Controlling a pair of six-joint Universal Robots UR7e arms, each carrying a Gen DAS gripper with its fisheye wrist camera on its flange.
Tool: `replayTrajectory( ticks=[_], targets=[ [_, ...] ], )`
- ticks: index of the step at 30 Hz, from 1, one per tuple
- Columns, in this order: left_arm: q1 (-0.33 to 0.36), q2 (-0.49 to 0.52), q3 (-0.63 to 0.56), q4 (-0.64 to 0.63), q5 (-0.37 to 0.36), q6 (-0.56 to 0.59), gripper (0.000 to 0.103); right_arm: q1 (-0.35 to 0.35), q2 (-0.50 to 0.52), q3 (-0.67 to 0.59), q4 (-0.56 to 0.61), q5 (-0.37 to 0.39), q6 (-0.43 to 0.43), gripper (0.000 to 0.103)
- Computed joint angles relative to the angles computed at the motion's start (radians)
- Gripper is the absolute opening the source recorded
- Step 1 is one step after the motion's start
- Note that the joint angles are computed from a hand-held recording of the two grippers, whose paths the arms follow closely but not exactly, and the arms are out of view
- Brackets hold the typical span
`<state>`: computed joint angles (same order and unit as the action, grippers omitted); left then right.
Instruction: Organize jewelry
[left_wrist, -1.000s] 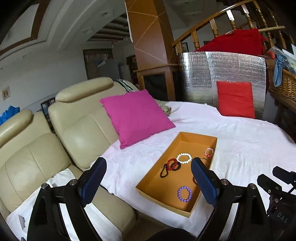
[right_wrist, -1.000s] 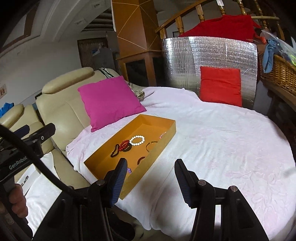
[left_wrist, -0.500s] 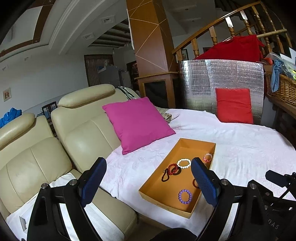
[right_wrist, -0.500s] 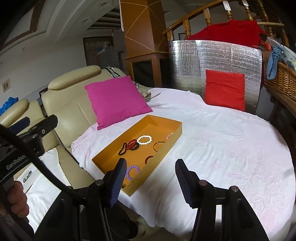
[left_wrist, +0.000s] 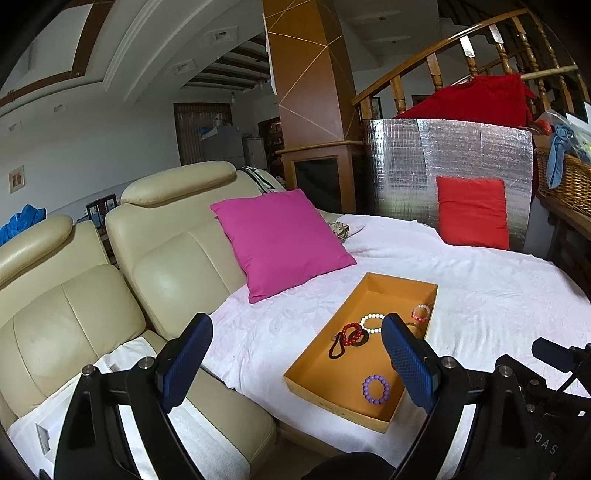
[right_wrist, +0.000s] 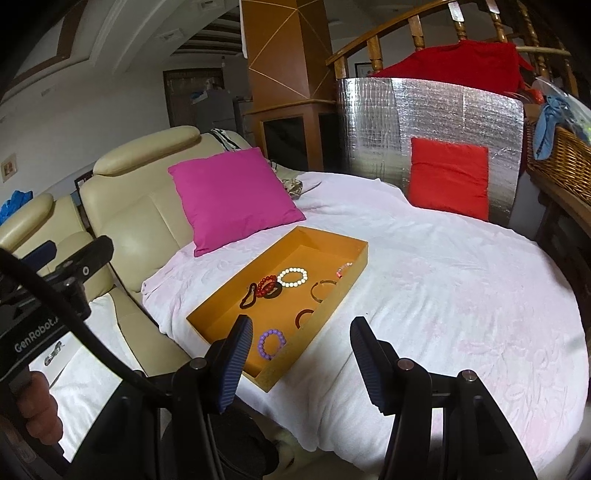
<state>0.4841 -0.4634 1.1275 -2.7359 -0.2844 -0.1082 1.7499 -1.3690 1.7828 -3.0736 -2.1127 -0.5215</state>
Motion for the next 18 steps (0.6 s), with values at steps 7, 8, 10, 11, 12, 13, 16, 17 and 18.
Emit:
replayTrajectory(
  ticks=[7, 8, 10, 11, 12, 13, 16, 17, 18],
  targets=[
    [0.005, -0.006, 0.008, 0.057, 0.004, -0.06, 0.093, 0.006, 0.011, -0.013, 0.011, -0.022, 0.026, 0.06],
    [0.006, -0.006, 0.008, 0.065, 0.003, -0.067, 0.093, 0.006, 0.012, -0.015, 0.016, -0.023, 0.03, 0.06],
    [0.006, -0.008, 0.012, 0.074, 0.005, -0.077, 0.093, 0.007, 0.016, -0.018, 0.021, -0.025, 0.032, 0.06],
    [0.008, -0.008, 0.012, 0.079, 0.003, -0.081, 0.093, 0.007, 0.017, -0.019, 0.021, -0.024, 0.029, 0.06],
    [0.009, -0.009, 0.013, 0.086, 0.003, -0.087, 0.093, 0.007, 0.018, -0.02, 0.02, -0.024, 0.026, 0.06],
    [0.009, -0.011, 0.014, 0.088, 0.004, -0.091, 0.093, 0.007, 0.019, -0.021, 0.02, -0.023, 0.024, 0.06],
    [0.011, -0.013, 0.016, 0.097, 0.002, -0.102, 0.093, 0.007, 0.021, -0.024, 0.02, -0.023, 0.025, 0.06],
    [0.012, -0.014, 0.016, 0.1, 0.003, -0.106, 0.093, 0.008, 0.022, -0.024, 0.019, -0.025, 0.026, 0.06],
    [0.013, -0.015, 0.017, 0.104, 0.001, -0.109, 0.093, 0.008, 0.023, -0.025, 0.019, -0.025, 0.028, 0.06]
  ],
)
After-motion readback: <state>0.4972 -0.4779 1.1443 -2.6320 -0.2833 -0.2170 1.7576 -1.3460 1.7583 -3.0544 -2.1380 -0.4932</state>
